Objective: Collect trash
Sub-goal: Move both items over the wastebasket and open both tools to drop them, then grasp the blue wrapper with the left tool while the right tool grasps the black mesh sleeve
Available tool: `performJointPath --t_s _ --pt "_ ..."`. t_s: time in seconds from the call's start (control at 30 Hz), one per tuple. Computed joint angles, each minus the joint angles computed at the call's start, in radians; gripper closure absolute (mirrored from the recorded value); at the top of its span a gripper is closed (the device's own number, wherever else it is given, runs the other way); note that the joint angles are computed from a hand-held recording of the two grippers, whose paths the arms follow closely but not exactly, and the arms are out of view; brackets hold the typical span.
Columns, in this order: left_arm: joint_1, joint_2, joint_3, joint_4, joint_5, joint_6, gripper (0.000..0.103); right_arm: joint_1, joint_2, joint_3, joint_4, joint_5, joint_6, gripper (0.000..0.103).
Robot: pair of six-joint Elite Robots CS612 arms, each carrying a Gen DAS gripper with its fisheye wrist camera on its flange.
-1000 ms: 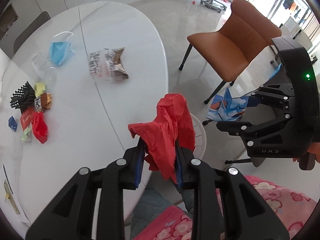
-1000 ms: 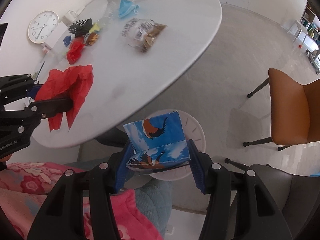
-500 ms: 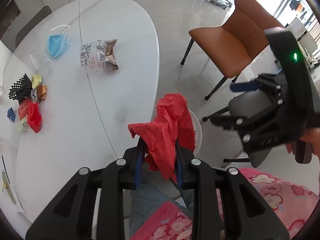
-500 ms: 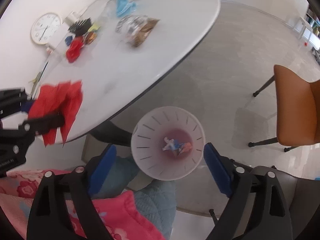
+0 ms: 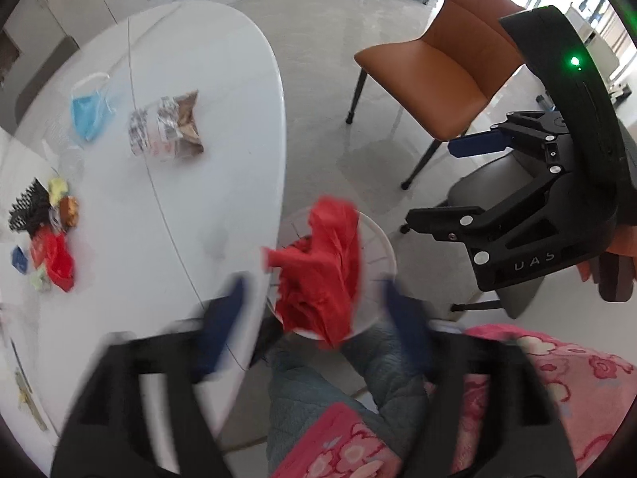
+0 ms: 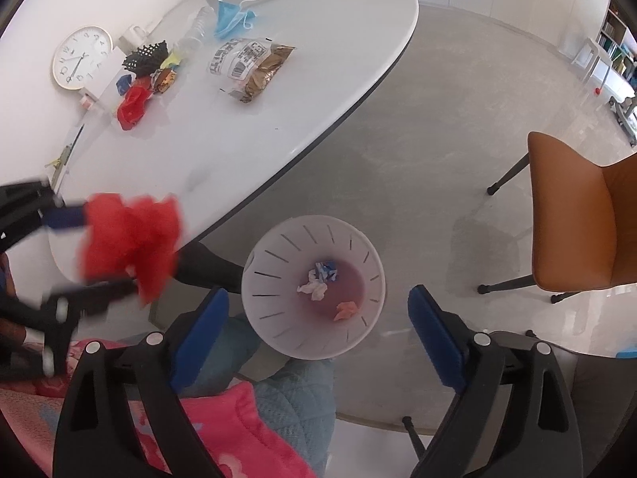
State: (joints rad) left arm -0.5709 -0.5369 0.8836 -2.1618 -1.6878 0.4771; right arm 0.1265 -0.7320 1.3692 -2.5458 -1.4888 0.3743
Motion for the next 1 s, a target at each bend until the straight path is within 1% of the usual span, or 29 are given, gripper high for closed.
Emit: performJointPath --t_s 0.07,0.13,0.3,0.43,0.5,0.6,0.7,0.8,0.9,1.0 --pt "0.0 -0.004 0.008 -0.021 -0.005 0.015 0.016 0.0 0.0 -0.001 0.001 -0.002 0.005 0.012" --pt "-0.002 -0.005 0.01 -0.033 0.014 0.018 0.011 0.0 0.002 -0.005 0.002 -0.005 0.007 0.012" --pt "0.0 -0.002 0.001 -0.038 0.035 0.019 0.011 0.002 0.011 -0.025 0.013 -0.009 0.003 0.012" --pt "0.009 0.004 -0.015 -0.042 0.041 0.006 0.011 0.005 0.023 -0.056 0.024 -0.014 -0.001 0.012" --pt "0.014 0.007 -0.022 -0.046 0.046 -0.007 0.011 0.008 0.034 -0.082 0.034 -0.022 -0.006 0.009" --pt "0.028 0.014 -0.038 -0.062 0.057 -0.042 0.011 0.014 0.053 -0.124 0.042 -0.031 -0.011 0.007" --pt "0.05 0.029 -0.07 -0.068 0.069 -0.097 0.01 0.022 0.079 -0.18 0.057 -0.028 -0.022 0.006" --pt "0.076 0.051 -0.114 -0.055 0.084 -0.157 0.009 0.032 0.107 -0.239 0.076 -0.031 -0.038 0.002" --pt "0.106 0.076 -0.162 -0.047 0.121 -0.217 0.009 0.042 0.142 -0.313 0.107 -0.02 -0.054 0.002" --pt "0.131 0.105 -0.218 -0.017 0.139 -0.263 0.009 0.053 0.183 -0.396 0.146 -0.014 -0.063 0.002"
